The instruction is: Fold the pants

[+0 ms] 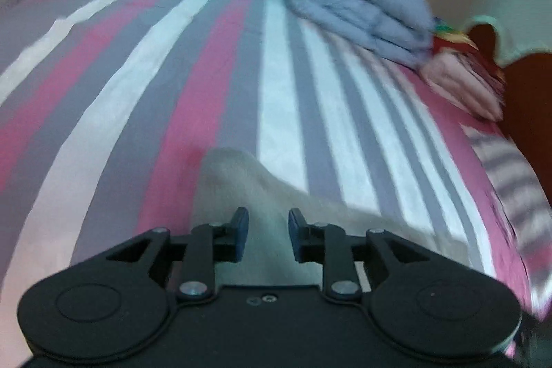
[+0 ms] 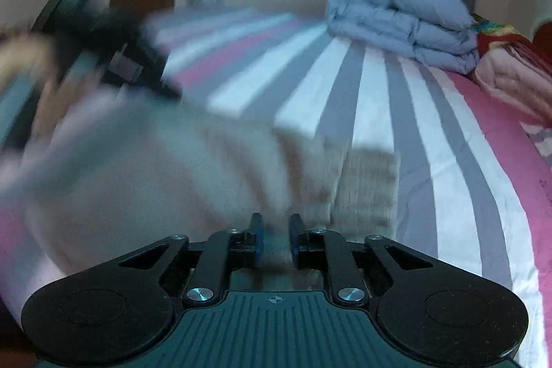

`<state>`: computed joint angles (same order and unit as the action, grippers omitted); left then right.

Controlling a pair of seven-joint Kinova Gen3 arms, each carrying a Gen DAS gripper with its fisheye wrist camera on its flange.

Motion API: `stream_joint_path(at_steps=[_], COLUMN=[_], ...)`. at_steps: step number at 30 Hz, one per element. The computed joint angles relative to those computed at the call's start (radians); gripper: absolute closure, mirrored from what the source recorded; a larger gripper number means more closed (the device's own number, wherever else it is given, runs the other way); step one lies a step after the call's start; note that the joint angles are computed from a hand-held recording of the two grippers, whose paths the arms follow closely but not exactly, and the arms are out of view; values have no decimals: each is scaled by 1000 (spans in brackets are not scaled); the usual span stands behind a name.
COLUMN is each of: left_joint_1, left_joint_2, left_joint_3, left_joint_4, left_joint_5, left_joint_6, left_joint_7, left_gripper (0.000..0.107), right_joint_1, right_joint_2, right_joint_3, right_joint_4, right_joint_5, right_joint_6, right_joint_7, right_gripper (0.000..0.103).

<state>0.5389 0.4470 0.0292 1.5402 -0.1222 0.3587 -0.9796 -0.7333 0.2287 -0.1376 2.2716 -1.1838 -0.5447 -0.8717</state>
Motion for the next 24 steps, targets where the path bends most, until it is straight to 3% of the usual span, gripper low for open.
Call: stream_joint_path(at_steps=[1,5,8,11,14,16,17,20,24], left_joint_1=[17,90,217,308,301,305,290,303,276], left_joint_2=[-30,-68,-79,-81,-119,-136,-136,-113,-104], left_joint_3=[-5,-31,-138,-198,-180,-177,-155,-134,-79], left_joint_4=[44,148,231,216,234,243,239,224,208], left_joint_5=[-9,-68,-175,-272,-300,-327,-328,-394,-435], left_joint_6=[-15,8,-48,-3,-6,-4,8,48,96], left_joint_7=[-3,54,156,257,329,386,391,429,427], left_gripper=[89,88,90,90,83,63,58,55,56], right_joint_1=[13,43,-4,-16,23,23,20,75,2], right_joint_2=[-5,18,80,91,37,-3,-11,0,77], right_joint_3=[-17,-152,-191,-178,-177,-172,-171,-169,-31], right_joint_4=[-5,-8,49,65,50,40,26,-57,-105], right_joint_5=[-9,-109,-101,-67,-101,-132,-158,-276,-398], right_joint_6=[-5,-75,-192,-207,-127,-139,-155,-111,-28], right_joint_7=[6,121,79,41,77,106,129,241,400], right_gripper=[38,38,38,38,38,38,37,32,26])
